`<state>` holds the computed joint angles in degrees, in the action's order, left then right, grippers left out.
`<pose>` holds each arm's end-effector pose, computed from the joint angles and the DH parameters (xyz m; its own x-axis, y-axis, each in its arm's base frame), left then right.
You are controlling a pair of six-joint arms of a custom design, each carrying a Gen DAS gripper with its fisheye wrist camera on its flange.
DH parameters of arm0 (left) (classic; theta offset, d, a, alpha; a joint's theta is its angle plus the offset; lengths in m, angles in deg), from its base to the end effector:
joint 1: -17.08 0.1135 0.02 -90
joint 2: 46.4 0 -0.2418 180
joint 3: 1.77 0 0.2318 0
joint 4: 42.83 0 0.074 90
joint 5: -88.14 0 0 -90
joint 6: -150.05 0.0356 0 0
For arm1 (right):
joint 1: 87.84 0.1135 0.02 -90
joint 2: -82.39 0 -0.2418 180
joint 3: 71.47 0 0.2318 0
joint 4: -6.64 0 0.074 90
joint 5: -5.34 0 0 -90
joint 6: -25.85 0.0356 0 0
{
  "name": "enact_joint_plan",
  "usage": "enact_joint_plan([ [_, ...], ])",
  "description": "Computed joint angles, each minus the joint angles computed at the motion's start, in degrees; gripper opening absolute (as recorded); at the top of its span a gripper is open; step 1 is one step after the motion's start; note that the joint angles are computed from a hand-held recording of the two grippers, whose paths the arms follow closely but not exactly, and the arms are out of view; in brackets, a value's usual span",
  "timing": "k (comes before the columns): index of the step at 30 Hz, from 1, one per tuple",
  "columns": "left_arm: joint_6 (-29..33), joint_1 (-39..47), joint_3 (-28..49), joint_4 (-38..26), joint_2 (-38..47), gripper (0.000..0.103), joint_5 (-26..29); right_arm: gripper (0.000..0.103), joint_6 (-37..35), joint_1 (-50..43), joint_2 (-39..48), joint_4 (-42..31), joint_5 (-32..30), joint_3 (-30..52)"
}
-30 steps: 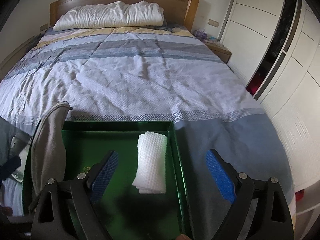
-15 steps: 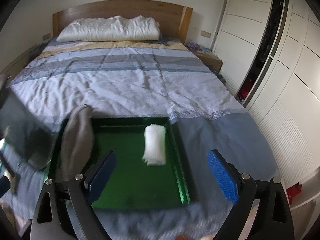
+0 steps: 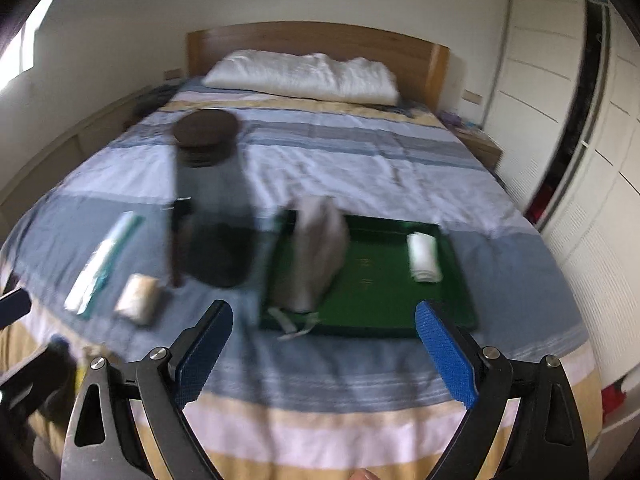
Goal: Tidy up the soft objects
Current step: 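Lift both tools away from the green tray toward the towels, then lower the left tool onto the dark grey towel while the right tool lowers onto the yellow towel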
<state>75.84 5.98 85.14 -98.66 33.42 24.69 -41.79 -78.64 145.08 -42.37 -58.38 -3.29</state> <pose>0.2688 -0.0690 0.3005 -0.5843 0.3627 -0.7260 0.6448 0.7507 -0.1439 0.2163 0.0191 0.2776 -0.5626 0.2544 -0.7866 0.4191 0.9079 -0.0061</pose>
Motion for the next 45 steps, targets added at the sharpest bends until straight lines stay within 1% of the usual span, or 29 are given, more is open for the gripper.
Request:
enact_joint_plan([
  [2,2.92,4.69,-0.61,-0.37,0.19,0.084,0.94,0.094,4.49,7.28,-0.59,-2.69,4.01,0.73],
  [6,9.16,14.81,-2.16,-0.68,1.17,0.084,4.12,0.094,13.39,19.30,-0.60,-7.60,9.92,2.27],
  [11,16.99,25.54,-3.36,-1.19,3.14,0.084,6.92,0.094,23.52,31.50,2.49,-13.96,15.65,6.14],
  [14,19.67,30.19,-2.71,-1.77,5.27,0.084,8.18,0.094,28.87,37.35,5.15,-16.91,18.07,8.40],
  [15,20.35,31.55,-2.79,-1.33,5.99,0.084,8.09,0.094,29.81,38.45,6.19,-17.26,18.51,9.07],
  [16,21.10,32.67,-3.01,-0.73,6.59,0.084,8.15,0.094,32.18,40.84,7.24,-18.73,19.46,9.85],
  [20,24.23,36.09,-2.26,-0.69,10.55,0.084,7.98,0.094,37.73,45.28,12.08,-21.41,20.57,12.91],
  [23,25.97,37.83,-1.78,-0.27,13.39,0.084,7.93,0.095,40.95,46.19,15.22,-21.45,19.52,13.76],
  [25,26.74,38.03,-1.54,0.54,15.67,0.084,7.14,0.095,42.17,46.11,17.70,-20.61,18.62,14.48],
  [27,27.41,37.79,-1.13,1.01,17.71,0.084,6.15,0.095,41.93,45.60,20.87,-18.22,16.76,14.79],
  [32,28.79,36.25,-1.08,3.52,21.91,0.084,3.84,0.095,37.58,41.89,27.60,-12.11,11.81,15.98],
  [37,28.42,33.60,-0.58,6.89,26.59,0.084,1.06,0.095,34.27,38.12,32.78,-6.84,8.34,17.14],
  [40,28.72,32.11,-0.24,8.39,29.17,0.084,-0.73,0.095,32.64,36.57,35.39,-3.28,6.81,17.03],
  [45,28.92,30.33,-0.31,10.56,32.14,0.084,-2.32,0.095,30.38,34.78,40.07,-0.06,4.90,18.47],
])
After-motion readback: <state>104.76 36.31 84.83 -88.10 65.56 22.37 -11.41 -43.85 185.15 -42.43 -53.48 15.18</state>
